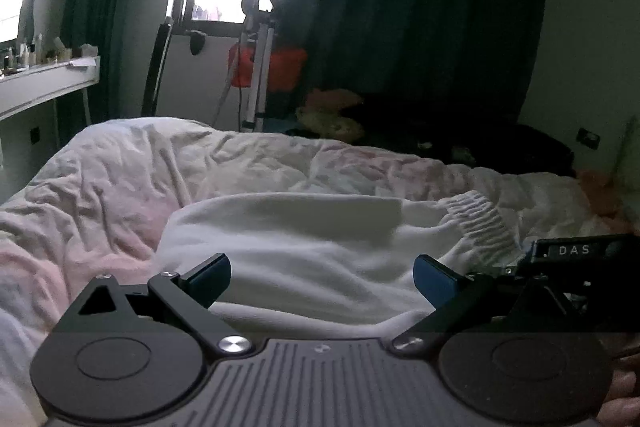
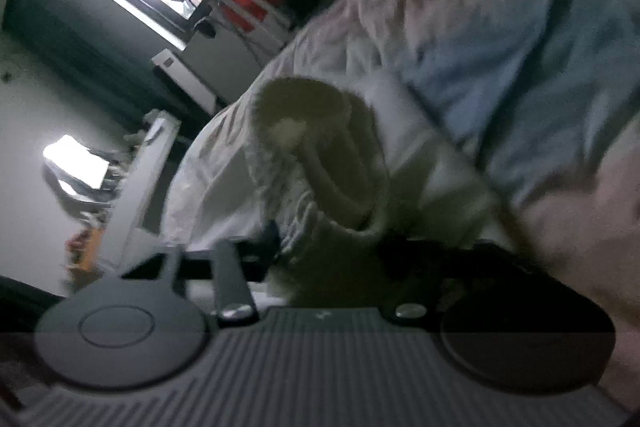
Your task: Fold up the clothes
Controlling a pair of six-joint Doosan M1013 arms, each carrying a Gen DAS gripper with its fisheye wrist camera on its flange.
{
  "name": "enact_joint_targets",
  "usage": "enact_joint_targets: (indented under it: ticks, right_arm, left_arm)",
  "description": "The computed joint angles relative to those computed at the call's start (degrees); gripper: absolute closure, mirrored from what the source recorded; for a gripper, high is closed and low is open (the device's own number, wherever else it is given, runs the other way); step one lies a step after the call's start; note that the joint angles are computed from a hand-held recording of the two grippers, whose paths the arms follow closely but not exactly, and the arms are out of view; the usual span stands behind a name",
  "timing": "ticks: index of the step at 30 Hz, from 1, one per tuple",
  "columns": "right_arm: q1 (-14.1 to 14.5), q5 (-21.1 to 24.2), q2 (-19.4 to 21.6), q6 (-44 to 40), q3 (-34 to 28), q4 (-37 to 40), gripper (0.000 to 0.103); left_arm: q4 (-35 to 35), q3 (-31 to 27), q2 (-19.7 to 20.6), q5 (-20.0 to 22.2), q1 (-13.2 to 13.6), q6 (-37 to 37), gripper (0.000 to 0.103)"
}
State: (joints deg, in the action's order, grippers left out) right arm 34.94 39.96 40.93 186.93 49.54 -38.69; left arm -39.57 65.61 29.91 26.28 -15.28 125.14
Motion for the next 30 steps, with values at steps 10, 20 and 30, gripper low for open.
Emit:
enact_joint_targets:
  ticks: [10, 20, 30]
  right_arm:
    - [0.30, 1.32, -0.18, 9.13, 0.24, -25.53, 0.069]
    - [-4.33, -8.18, -3.91, 24.41, 11.07, -8.41, 0.042]
    - [-4.13, -3.58, -0.73, 5.03, 5.16, 8.03, 0.015]
  left_arm:
    - [0.42, -0.36, 0.08, 0.19, 0.91, -3.70, 0.004]
    - [13.36, -3.94, 2.25, 5.38, 1.11, -20.79, 0.004]
    - [12.99, -8.49, 4.99, 12.48, 3.13, -29.82, 0.004]
